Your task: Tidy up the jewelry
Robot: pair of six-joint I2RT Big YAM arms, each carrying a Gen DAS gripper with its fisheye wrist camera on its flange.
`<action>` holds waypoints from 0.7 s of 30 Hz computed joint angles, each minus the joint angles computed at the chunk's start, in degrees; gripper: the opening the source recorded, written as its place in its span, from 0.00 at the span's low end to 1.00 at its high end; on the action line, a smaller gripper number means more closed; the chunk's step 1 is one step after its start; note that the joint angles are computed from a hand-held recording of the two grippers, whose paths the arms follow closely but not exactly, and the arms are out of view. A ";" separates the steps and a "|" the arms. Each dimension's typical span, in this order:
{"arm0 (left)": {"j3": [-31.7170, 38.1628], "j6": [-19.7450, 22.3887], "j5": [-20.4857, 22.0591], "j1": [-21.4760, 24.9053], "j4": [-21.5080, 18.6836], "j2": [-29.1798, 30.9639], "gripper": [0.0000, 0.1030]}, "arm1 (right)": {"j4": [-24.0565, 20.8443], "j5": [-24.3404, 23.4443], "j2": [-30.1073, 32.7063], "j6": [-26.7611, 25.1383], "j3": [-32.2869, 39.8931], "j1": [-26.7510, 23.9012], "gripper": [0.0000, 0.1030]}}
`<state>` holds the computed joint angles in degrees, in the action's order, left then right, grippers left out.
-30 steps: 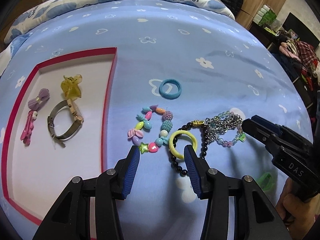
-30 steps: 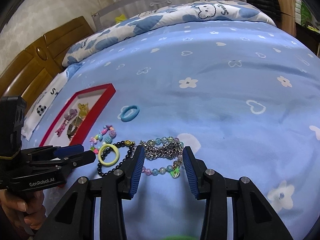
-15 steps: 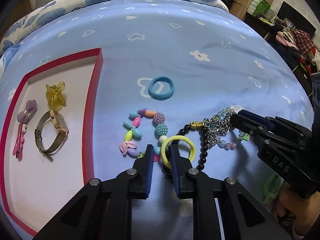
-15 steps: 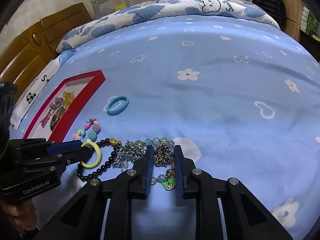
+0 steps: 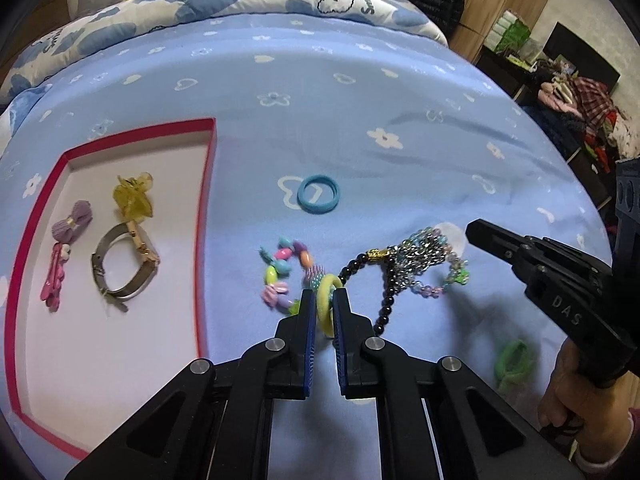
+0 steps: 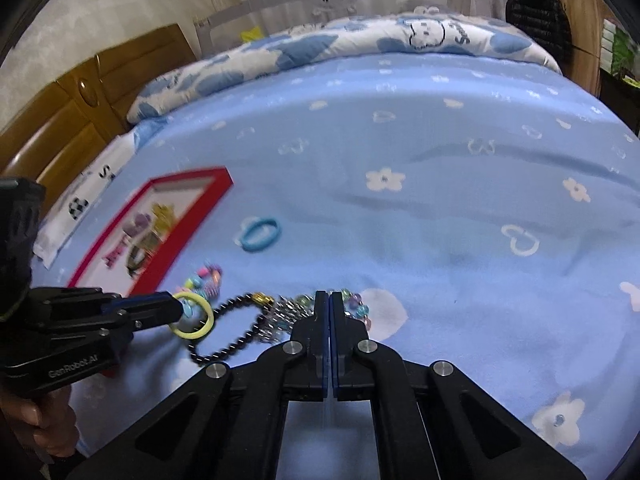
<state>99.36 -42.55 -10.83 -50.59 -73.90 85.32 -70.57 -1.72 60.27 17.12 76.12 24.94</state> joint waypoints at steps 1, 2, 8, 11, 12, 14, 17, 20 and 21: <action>-0.23 -0.27 -0.36 -0.18 0.06 -0.70 0.07 | 0.17 -0.04 -0.26 0.07 0.41 0.02 0.00; -0.40 -0.48 -0.66 -0.33 0.03 -1.23 0.07 | 0.27 -0.01 -0.51 0.13 0.91 0.07 0.00; -2.28 -1.61 -1.22 -1.16 0.16 -4.52 0.07 | -0.12 -1.39 -0.16 0.74 2.08 0.62 0.00; -3.17 -1.91 -0.97 -1.28 -0.01 -5.72 0.07 | -0.01 -1.73 -0.08 1.35 1.67 1.72 0.00; -3.61 -2.16 -0.98 -1.43 -0.09 -6.22 0.07 | -0.01 -1.88 -0.19 1.55 1.37 2.09 0.00; -3.92 -2.40 -0.89 -1.47 -0.27 -6.64 0.07 | 0.17 -1.95 -0.26 1.76 1.01 2.80 0.00; -4.56 -2.58 -0.16 -1.55 -0.59 -7.04 0.07 | 0.42 -4.21 -0.40 2.83 0.35 3.30 0.00; -4.79 -2.27 0.10 -2.39 -1.36 -6.75 0.07 | 0.32 -7.14 -0.22 4.24 -0.68 3.84 0.06; -4.73 -2.07 0.04 -2.75 -1.72 -6.57 0.07 | 0.33 -7.46 -0.16 4.54 -0.95 4.09 0.06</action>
